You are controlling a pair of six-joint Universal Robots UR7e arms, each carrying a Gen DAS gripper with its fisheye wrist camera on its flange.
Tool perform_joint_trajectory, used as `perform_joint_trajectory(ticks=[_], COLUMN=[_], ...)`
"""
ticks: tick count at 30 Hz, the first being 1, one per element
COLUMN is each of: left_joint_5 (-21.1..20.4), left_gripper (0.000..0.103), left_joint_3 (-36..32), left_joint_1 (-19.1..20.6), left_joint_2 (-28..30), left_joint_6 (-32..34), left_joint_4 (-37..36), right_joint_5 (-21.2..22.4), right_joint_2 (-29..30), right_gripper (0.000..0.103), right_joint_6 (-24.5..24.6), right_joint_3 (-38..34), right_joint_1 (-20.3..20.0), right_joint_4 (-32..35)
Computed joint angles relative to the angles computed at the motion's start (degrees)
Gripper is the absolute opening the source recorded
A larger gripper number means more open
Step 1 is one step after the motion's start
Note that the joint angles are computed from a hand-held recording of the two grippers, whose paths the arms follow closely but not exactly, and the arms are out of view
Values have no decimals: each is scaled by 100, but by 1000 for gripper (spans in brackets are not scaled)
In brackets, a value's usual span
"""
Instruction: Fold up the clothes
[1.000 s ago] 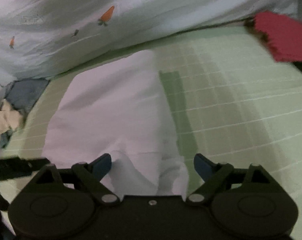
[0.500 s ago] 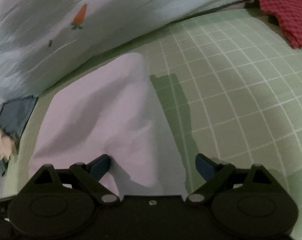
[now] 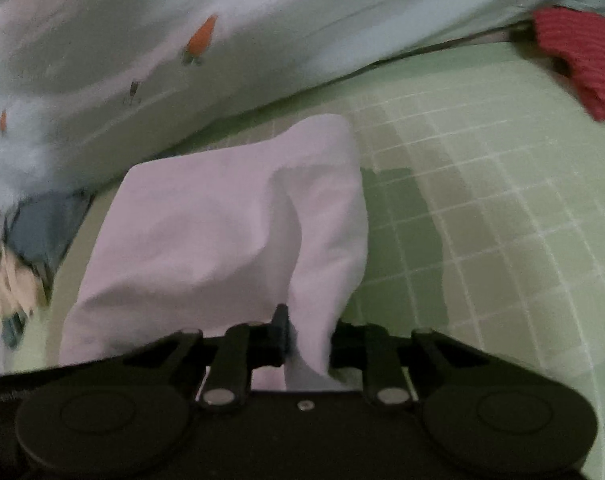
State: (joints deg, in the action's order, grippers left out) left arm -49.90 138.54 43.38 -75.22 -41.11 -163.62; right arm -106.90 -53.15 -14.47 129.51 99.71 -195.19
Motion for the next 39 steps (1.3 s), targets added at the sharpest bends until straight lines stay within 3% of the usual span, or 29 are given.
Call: perform_joint_trajectory(ticks=[7, 12, 14, 19, 23, 26, 28, 29, 30, 32, 34, 39], left_joint_5=[-510, -838, -971, -1098, -1100, -1057, -933, -841, -521, -82, 48, 342], left_gripper=[44, 44, 44, 44, 44, 45, 55, 60, 69, 81, 90, 92], left_joint_3=[-476, -1313, -1803, -3307, -4750, -6052, -6975, -7463, -7852, -8361, -8429, -8050], left_joint_1=[-279, -460, -496, -582, -545, -424, -345, -314, -318, -307, -276, -307], left_joint_2=[882, 2057, 2555, 3822, 4806, 5522, 6016, 6274, 6476, 6800, 6936, 6871], left_joint_6=[406, 751, 883, 1210, 1463, 1725, 2021, 2147, 2092, 2129, 2385, 2434], left_joint_4=[-657, -1264, -1399, -1660, -1676, -1337, -1025, -831, -480, -242, -471, -414], right_joint_5=[-107, -59, -186, 217, 533, 501, 324, 97, -169, -597, -473, -233], right_joint_2=[-1133, -2098, -2263, -2714, -2516, -2088, -1628, -1354, -1073, -660, -556, -719], right_gripper=[18, 18, 17, 17, 17, 18, 23, 38, 60, 74, 79, 85], right_joint_6=[-19, -527, -761, -1449, -1916, -2494, -2969, -3101, -3194, -3217, -3172, -2765], right_joint_3=[551, 484, 269, -594, -1690, -2624, -3308, -3663, -4029, -4552, -4654, -4235], right_joint_1=[-309, -769, -898, -1443, -1691, -1692, -1665, -1661, -1656, -1670, -1798, -2078], right_joint_4=[-244, 129, 153, 768, 1228, 1343, 1186, 1129, 1103, 1095, 1126, 1079])
